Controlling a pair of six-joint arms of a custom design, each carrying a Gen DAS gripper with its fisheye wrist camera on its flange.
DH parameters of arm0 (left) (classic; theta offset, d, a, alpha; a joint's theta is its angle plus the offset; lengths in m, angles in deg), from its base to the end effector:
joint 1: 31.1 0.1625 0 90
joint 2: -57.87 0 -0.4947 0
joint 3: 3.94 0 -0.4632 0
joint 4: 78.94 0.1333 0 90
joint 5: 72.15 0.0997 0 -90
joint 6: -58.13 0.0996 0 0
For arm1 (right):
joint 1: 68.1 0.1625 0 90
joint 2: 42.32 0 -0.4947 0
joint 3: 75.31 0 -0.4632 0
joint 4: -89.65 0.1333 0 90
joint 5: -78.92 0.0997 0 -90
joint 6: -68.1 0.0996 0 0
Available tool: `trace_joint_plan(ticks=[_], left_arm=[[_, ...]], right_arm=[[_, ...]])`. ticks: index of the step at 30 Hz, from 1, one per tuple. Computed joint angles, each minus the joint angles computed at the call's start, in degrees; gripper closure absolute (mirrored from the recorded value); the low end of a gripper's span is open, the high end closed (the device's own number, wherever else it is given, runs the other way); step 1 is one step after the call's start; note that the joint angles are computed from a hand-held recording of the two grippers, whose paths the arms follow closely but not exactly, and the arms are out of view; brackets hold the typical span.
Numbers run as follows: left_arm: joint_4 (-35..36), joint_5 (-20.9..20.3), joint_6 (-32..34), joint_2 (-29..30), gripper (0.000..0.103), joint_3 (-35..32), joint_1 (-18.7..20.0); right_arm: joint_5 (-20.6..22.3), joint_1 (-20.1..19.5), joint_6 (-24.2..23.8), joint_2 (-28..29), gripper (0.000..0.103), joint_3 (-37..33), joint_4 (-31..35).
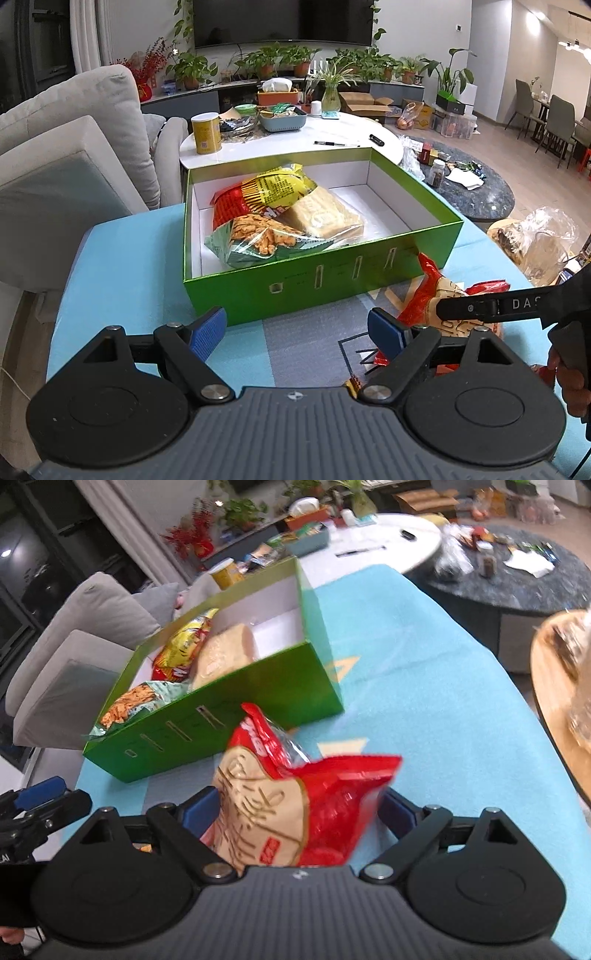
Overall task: Organize snacks
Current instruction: 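Grasp the red-and-beige bread bag with the right gripper and lift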
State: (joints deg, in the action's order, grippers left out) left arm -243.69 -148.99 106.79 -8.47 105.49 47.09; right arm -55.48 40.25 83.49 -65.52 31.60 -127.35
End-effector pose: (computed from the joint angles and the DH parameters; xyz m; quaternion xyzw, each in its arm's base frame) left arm 0.0150 -0.6902 0.2690 0.4543 0.8415 -0.2223 0.1902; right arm 0.2577 -0.5749 -0.0865 -0.1171 -0.8639 0.4287 0.2370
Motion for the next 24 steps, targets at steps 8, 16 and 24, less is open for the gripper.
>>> trace_joint_plan(ticks=[8, 16, 24], left_arm=[[-0.46, 1.29, -0.38, 0.54, 0.021, -0.59, 0.37], [1.86, 1.09, 1.02, 1.02, 0.021, -1.19, 0.36], [4.38, -0.36, 3.67, 2.22, 0.021, -1.01, -0.32]], right_arm=[[7.6, -1.57, -9.8, -0.82, 0.018, -1.24, 3.55], [8.55, -1.06, -12.55, -1.41, 0.017, -1.01, 3.97], [0.85, 2.59, -3.54, -1.33, 0.016, 2.32, -4.5]])
